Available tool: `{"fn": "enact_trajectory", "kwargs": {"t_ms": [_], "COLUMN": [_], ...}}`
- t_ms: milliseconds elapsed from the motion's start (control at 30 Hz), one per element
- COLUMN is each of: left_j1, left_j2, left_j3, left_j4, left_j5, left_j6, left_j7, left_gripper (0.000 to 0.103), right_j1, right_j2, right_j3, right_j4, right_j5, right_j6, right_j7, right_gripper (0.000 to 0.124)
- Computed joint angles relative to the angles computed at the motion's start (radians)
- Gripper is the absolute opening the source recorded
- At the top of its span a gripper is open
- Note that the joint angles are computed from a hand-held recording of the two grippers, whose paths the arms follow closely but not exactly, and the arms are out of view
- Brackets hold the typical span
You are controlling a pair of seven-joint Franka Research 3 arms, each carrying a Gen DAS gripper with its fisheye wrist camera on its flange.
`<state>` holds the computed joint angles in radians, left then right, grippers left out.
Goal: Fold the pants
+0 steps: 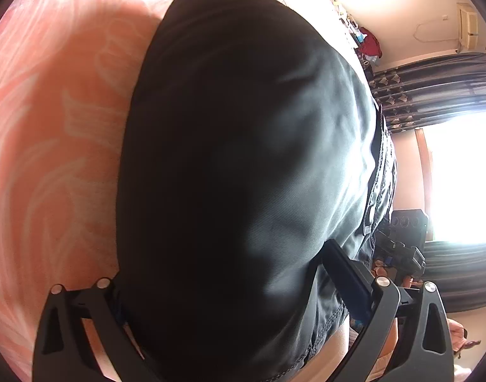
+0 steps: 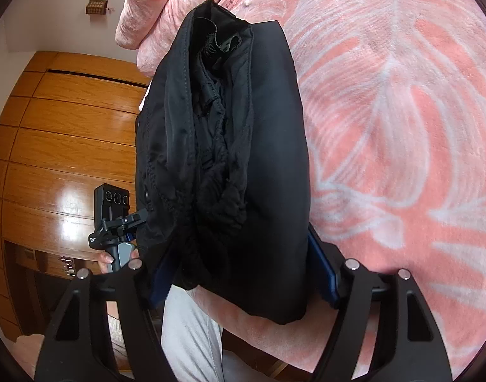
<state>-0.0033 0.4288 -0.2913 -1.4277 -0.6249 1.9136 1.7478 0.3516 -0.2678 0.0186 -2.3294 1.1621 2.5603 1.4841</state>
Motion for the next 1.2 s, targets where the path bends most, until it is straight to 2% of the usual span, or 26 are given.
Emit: {"fn": "enact_trajectory", "kwargs": {"t_ms": [133, 233, 467, 633, 767, 867, 1000, 1200], "left_j1": [0.011, 0.022, 0.037, 0.031, 0.039, 0.035, 0.019, -0.028], "left_j2": [-0.021, -0.039, -0.094, -0.14, -0.157, -0.12, -0.019, 0.187], "left_j3": [0.002, 0.008, 0.015, 0.022, 0.034, 0.034, 0.013, -0.025], "left_j4": [-0.035, -0.064, -0.141, -0.187, -0.187, -0.125, 0.03, 0.322], "left_j5": [-0.027, -0.034, -0.122, -0.176, -0.224, -0.238, -0.208, -0.078], "left_j6": [0.019, 0.03, 0.099, 0.167, 0.177, 0.18, 0.202, 0.277], "left_j7": [0.008, 0.029, 0.057, 0.111, 0.162, 0.162, 0.136, 0.07], "left_gripper": [0.091, 0.083, 0.052, 0.04, 0.037, 0.037, 0.037, 0.037], "right_j1": [0.004, 0.003, -0.005, -0.007, -0.016, -0.036, -0.062, -0.109], "right_j2": [-0.018, -0.024, -0.013, 0.001, 0.017, 0.048, 0.117, 0.298], "right_j3": [0.01, 0.032, 0.084, 0.083, 0.066, 0.055, 0.041, 0.003], "right_j4": [0.0, 0.02, 0.112, 0.163, 0.206, 0.264, 0.361, 0.529], "right_j5": [-0.013, -0.102, -0.426, -0.568, -0.622, -0.671, -0.72, -0.604], "right_j6": [0.026, 0.056, 0.069, 0.054, 0.048, 0.035, 0.031, 0.036], "right_j7": [-0.013, 0.041, 0.217, 0.263, 0.257, 0.25, 0.222, 0.081], "right_gripper": [0.043, 0.036, 0.033, 0.033, 0.033, 0.033, 0.033, 0.033]}}
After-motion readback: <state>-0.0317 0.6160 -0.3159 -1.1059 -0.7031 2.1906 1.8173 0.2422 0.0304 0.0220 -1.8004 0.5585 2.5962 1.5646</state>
